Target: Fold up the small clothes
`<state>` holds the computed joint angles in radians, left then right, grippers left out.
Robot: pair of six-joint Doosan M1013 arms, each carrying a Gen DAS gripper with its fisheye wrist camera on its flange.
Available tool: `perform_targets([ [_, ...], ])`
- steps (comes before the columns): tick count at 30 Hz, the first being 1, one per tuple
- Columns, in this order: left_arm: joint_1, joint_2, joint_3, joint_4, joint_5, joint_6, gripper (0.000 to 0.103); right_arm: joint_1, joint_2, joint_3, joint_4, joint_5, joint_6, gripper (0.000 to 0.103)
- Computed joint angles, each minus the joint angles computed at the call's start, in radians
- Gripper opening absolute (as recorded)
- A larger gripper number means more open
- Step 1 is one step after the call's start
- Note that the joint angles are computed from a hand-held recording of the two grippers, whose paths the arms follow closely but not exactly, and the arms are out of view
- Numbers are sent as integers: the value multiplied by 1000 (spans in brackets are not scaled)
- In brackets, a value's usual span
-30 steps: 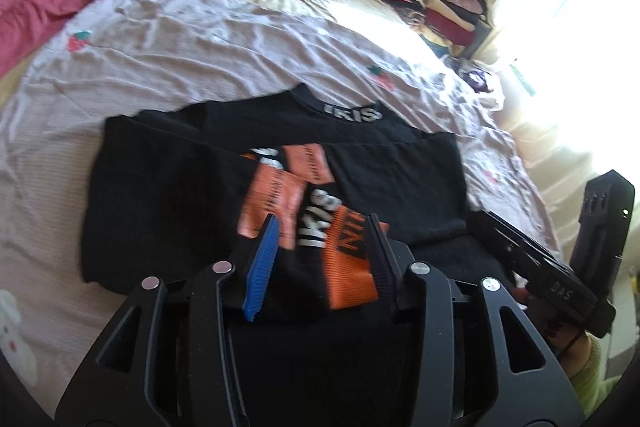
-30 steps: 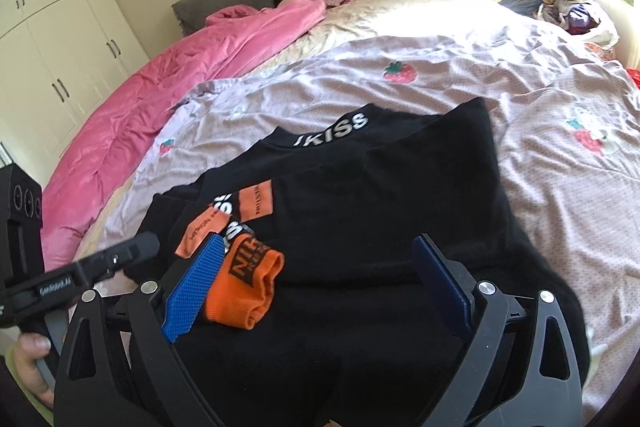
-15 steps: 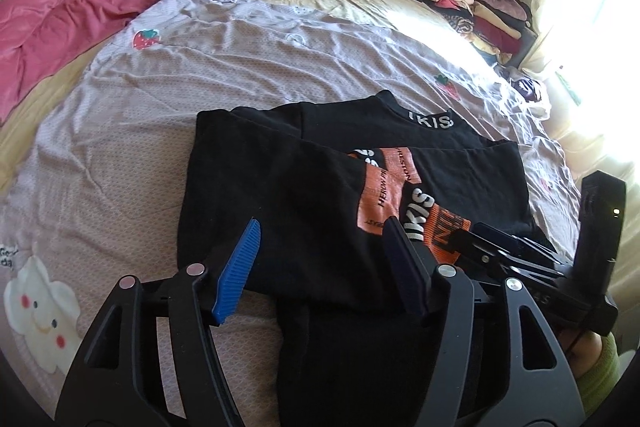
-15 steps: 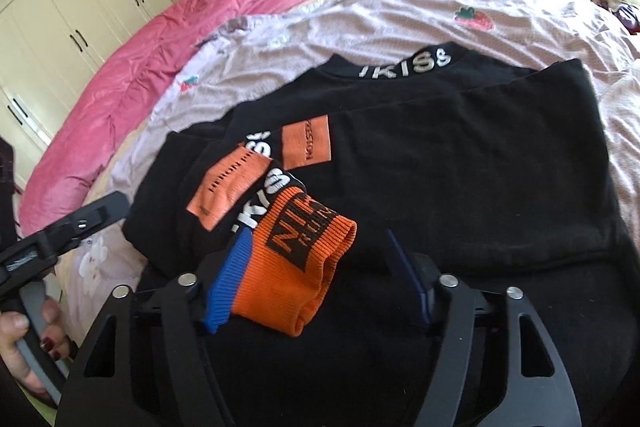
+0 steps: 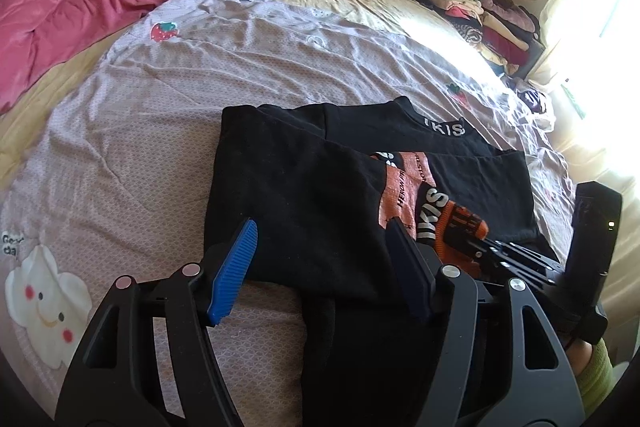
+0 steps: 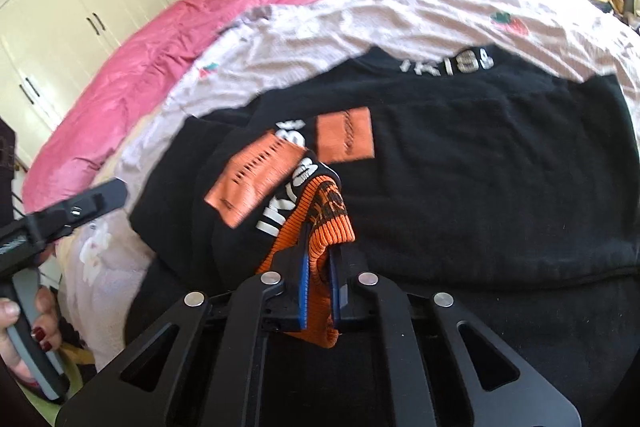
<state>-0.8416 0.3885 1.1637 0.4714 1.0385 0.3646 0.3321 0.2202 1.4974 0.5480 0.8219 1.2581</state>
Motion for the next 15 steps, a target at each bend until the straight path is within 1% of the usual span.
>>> perform_targets([
  [5,1,-7,7,12,8,-13,59,-19,-29,-5,71,-31,-102,6],
  [11,5,-11,11,13,4,-25,59,-49,-58,-31,57,-78,-128,6],
  [15,5,-10,9,9,2,-16,59,-71,-61,-45,-11,-109,-80,6],
])
